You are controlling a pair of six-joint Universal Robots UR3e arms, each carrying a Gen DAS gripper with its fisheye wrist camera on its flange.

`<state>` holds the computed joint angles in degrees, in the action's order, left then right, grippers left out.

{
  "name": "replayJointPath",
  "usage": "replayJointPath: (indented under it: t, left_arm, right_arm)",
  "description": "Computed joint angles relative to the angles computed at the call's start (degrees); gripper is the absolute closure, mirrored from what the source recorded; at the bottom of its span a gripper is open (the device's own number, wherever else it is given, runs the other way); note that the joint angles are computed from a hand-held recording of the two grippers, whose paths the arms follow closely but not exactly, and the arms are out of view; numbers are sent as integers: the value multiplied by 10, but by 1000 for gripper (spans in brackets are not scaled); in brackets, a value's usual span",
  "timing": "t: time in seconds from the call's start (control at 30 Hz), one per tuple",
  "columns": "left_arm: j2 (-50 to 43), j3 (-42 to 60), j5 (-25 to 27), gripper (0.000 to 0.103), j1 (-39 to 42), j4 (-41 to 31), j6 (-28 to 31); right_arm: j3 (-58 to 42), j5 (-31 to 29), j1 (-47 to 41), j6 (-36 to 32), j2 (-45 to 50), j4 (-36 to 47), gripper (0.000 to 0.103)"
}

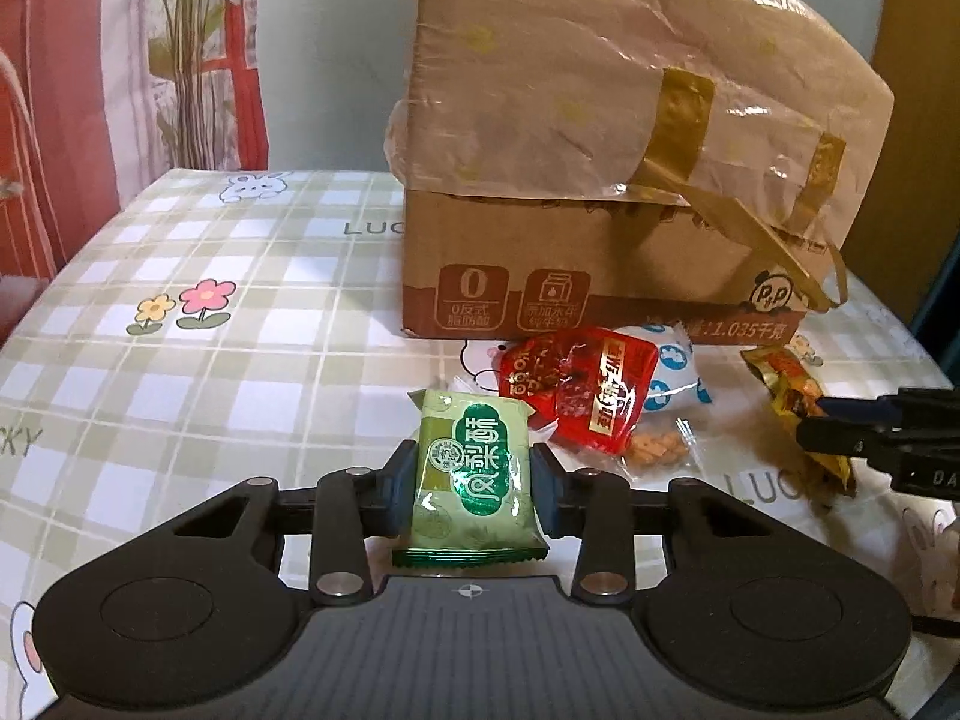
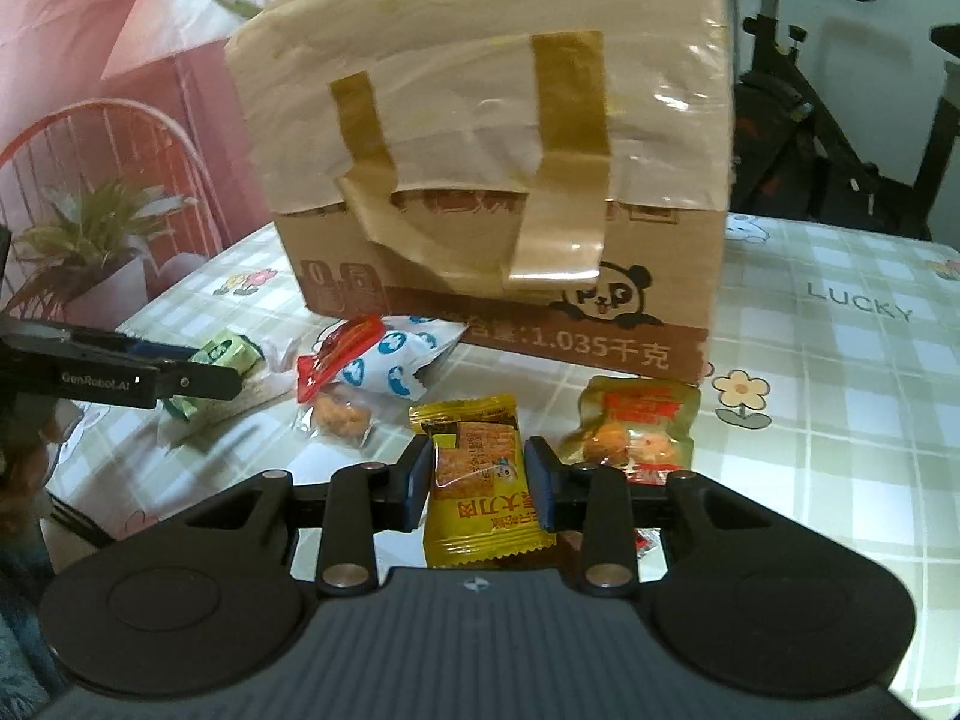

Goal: Organize snacks
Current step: 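Grasp the yellow sachet with the right tool while the left tool grasps the green pastry pack, then carry the yellow sachet with the right tool while the left tool carries the green pack to the box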

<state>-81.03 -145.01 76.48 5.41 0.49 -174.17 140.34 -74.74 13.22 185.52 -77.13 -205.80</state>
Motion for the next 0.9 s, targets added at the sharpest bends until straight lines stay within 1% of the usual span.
replayJointPath:
  t: [0.47,0.9]
  left_arm:
    - [54,-8,-26,62,5,-19,-5]
    - [106,7,-55,62,13,-39,-1]
  right_arm:
    - [21,-6,-1,11,-36,-4,67]
    - [10,-15,13,18,-83,13,67]
